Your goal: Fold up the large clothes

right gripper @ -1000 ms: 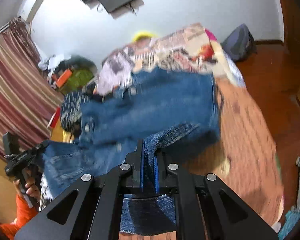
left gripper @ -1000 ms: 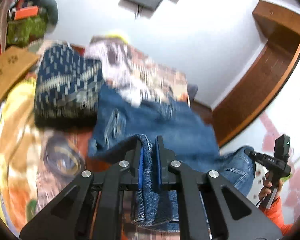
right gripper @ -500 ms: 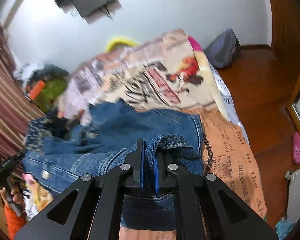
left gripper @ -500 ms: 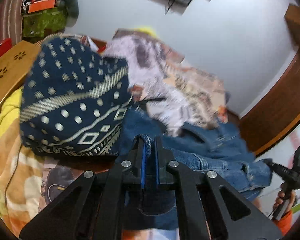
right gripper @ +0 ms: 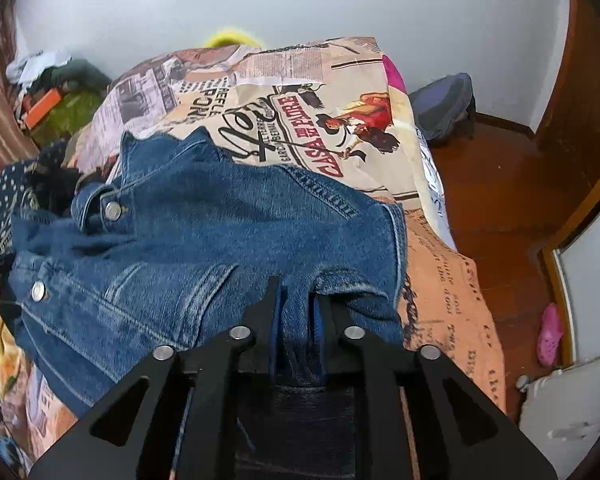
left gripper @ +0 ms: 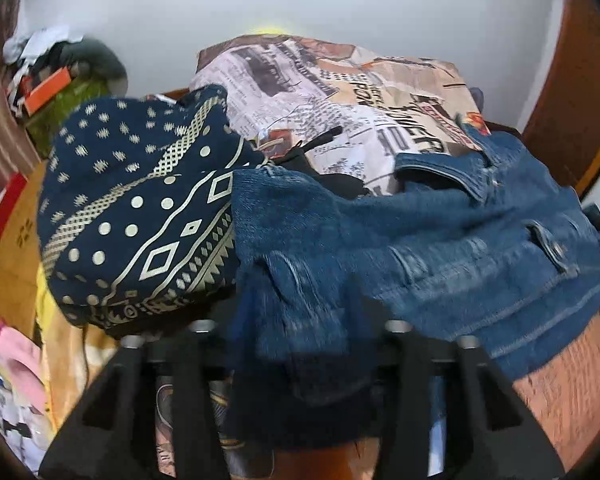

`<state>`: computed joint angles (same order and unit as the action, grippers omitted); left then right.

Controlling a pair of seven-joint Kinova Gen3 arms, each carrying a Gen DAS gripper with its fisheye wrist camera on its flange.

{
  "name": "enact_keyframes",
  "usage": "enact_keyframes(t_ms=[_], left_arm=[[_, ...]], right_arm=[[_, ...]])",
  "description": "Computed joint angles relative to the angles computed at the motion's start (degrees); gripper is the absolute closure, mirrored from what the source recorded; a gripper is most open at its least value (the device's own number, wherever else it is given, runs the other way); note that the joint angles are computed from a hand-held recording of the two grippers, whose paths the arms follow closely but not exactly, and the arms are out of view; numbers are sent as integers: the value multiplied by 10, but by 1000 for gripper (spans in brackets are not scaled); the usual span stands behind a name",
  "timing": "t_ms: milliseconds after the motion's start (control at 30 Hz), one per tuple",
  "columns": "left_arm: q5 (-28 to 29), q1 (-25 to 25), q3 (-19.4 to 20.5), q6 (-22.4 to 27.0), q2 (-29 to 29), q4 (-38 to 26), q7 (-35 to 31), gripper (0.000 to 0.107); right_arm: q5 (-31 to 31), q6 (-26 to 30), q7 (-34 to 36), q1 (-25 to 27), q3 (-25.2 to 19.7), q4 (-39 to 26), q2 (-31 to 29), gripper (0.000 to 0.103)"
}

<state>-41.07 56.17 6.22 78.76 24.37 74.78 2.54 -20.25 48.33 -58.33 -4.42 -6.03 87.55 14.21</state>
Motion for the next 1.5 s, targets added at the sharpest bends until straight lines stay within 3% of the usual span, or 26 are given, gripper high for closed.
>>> enact_keyframes(t_ms=[33,133,300,667,733,867,967,1133,1333,1500], left_arm=[[-4,5,2,-2,-2,0,0,54],[0,13,9,-9,-9,2,2,54],[4,31,17,6,0,-22,-10,54],[53,42,6,-46,54,-96,-95,52],[60,46,-2,-54,64,-107,-101,52],[66,56,-23,-26,106,-156,-128,52],[66,62,-39,-32,111,-153,-123,43],[55,62,-50,-39,110,-142,-125,39],[46,49,-58,-3,134,-178,-177,39],[26,36,-75,28,152,-215,-241,39]], right_arm=[[10,0,-7,-5,3,1,-4,76],[19,4,-9,-4,6,7,-20,67],[15,20,23,3,10,25,-58,65],[-4,-7,113,-31,18,108,-137,64],[-20,2,129,-39,18,114,-136,64],[-14,2,118,-60,9,125,-128,64],[16,-6,88,-76,-4,131,-118,64],[62,-32,60,-101,-11,135,-106,63],[54,-30,74,-99,-9,113,-93,63],[43,3,64,-91,-10,49,-39,60]])
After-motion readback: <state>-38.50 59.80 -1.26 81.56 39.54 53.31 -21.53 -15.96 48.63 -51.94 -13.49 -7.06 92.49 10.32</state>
